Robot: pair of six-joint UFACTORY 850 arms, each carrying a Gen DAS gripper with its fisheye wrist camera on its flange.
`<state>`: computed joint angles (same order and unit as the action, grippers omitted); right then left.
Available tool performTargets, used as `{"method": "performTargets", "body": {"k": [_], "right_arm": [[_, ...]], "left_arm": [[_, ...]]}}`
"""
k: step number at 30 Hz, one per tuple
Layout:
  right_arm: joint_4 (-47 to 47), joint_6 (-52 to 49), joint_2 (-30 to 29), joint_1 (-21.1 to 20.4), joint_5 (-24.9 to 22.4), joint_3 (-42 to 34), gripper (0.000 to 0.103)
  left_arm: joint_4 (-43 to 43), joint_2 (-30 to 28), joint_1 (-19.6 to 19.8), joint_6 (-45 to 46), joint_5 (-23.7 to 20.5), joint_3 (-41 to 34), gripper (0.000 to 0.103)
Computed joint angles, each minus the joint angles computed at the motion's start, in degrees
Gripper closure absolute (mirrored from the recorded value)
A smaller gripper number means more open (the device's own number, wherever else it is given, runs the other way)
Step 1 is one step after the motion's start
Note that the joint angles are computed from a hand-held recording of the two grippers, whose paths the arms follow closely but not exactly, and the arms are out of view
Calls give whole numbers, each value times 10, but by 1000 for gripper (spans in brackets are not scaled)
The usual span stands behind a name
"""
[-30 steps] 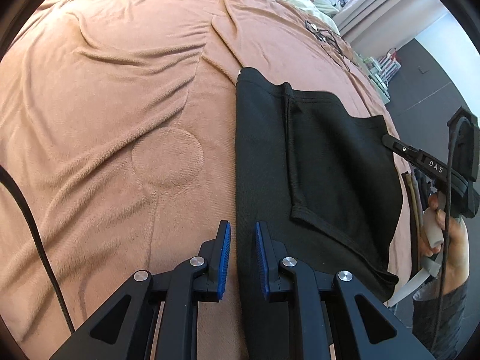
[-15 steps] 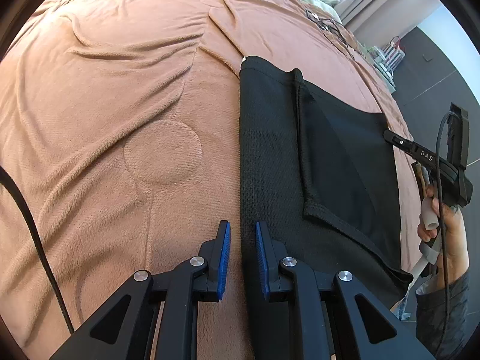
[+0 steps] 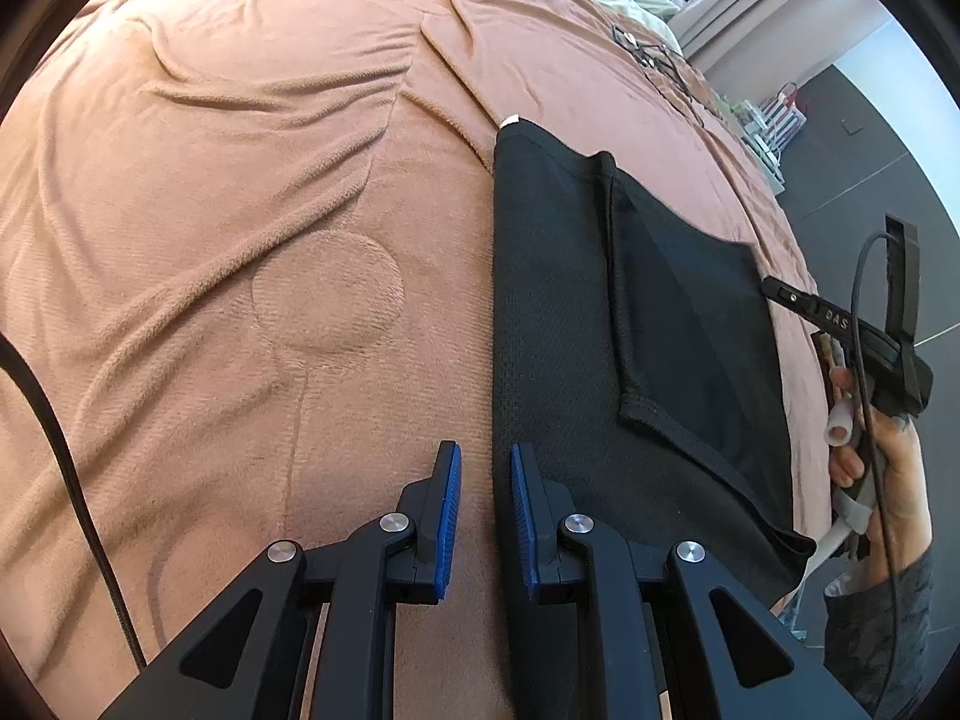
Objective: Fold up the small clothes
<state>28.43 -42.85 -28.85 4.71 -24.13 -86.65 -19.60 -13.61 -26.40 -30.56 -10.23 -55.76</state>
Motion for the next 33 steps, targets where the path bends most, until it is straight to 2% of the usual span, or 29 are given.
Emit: {"method": "performTargets", "body": {"k": [1,2,4,6,10,13,17,23,25,29,33], "right_arm": [[25,-23,7,-2,-3,6,36],[60,-57,18,-4,0,18,26],[78,-81,31,-4,-2,30,26],[120,-140,44,-5,-35,43,26],[133,-218,69,8,-71,77,26],[113,-237,80,23,-88,97,26],[81,-239,81,39,-96,104,26],[30,-238,69,61,-91,104,26],[3,-233,71,70,-77,114,26],[-93,-157,58,86,-33,115,26],[-125,-102,46,82,0,101,26]], "left_arm": [[-8,0,1,7,0,1,85],[-27,-1,2,26,1,1,85],[-52,-1,2,52,4,3,85],[-65,-4,2,66,5,3,85],[-93,-9,3,97,8,1,85],[-128,-10,5,132,8,3,85],[-121,-10,5,130,8,4,85],[-169,-8,7,171,10,8,85],[-172,-9,7,174,9,8,85],[-191,-7,9,191,9,11,85],[-188,-6,10,190,9,13,85]]}}
